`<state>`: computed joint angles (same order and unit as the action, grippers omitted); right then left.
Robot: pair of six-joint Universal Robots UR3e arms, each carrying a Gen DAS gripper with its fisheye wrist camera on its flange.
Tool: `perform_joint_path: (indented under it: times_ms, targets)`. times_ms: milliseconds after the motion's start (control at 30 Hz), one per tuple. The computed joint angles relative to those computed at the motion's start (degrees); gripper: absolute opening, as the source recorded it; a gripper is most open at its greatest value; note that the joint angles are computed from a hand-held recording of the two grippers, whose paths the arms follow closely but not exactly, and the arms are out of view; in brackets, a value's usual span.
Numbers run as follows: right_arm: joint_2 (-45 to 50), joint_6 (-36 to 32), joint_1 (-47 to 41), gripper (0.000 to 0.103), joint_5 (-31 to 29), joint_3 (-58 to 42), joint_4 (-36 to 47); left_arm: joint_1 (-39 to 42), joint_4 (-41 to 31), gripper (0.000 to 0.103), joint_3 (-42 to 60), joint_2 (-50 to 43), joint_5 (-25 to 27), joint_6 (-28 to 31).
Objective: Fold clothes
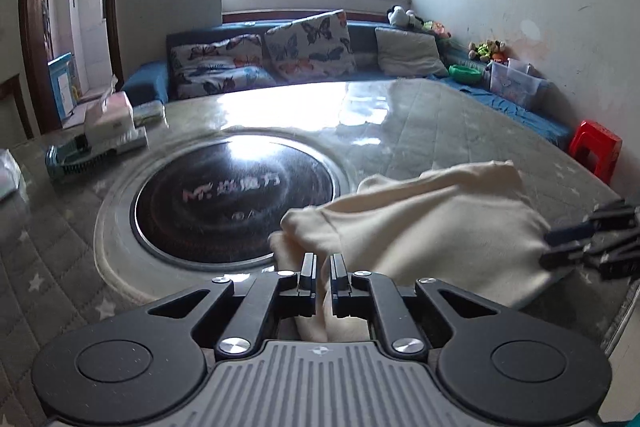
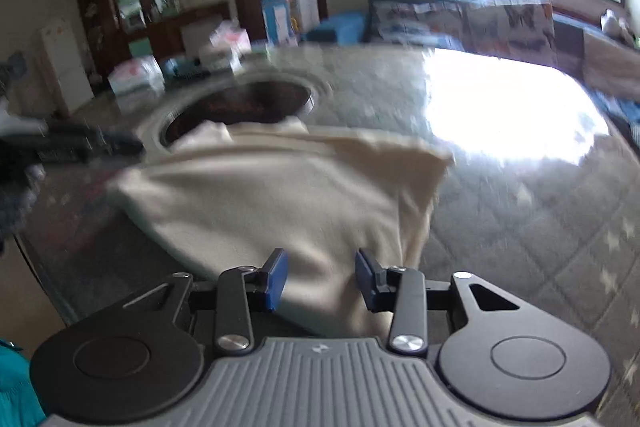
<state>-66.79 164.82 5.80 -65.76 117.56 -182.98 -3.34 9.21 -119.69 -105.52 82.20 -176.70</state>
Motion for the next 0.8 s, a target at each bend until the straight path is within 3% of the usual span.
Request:
perform_joint_path:
  times_ms: [200, 400, 600, 633, 700, 800]
  targets:
    - [-3.5, -3.5, -1.6, 0.032, 1.7, 0.7, 5.1, -1.9, 0.8, 0.009, 4.6, -4.2, -2.2, 0.2]
    - [4.3, 2.6, -0.2, 0.032, -0.6, -11.8, 1.7, -5.8, 1.5, 0.009, 10.3, -11.3, -3.0, 1.0]
    - [16.2, 6.4, 2.7, 0.029, -5.4, -29.0, 7.8, -7.4, 1.7, 0.009, 10.4, -13.6, -2.7, 2.3]
    - [17.9, 7.2, 3.0, 0.025, -6.3, -31.5, 9.6, -7.4, 1.8, 0.009, 10.1, -13.7, -2.8, 2.4]
    - [19.9, 8.7, 3.5, 0.019, -8.1, -34.1, 10.7, -7.2, 2.5, 0.009, 9.3, -13.7, -3.3, 2.3]
    - [20.1, 8.3, 4.7, 0.020, -9.2, -35.1, 9.2, -7.1, 3.7, 0.011, 8.7, -14.0, -3.6, 2.3]
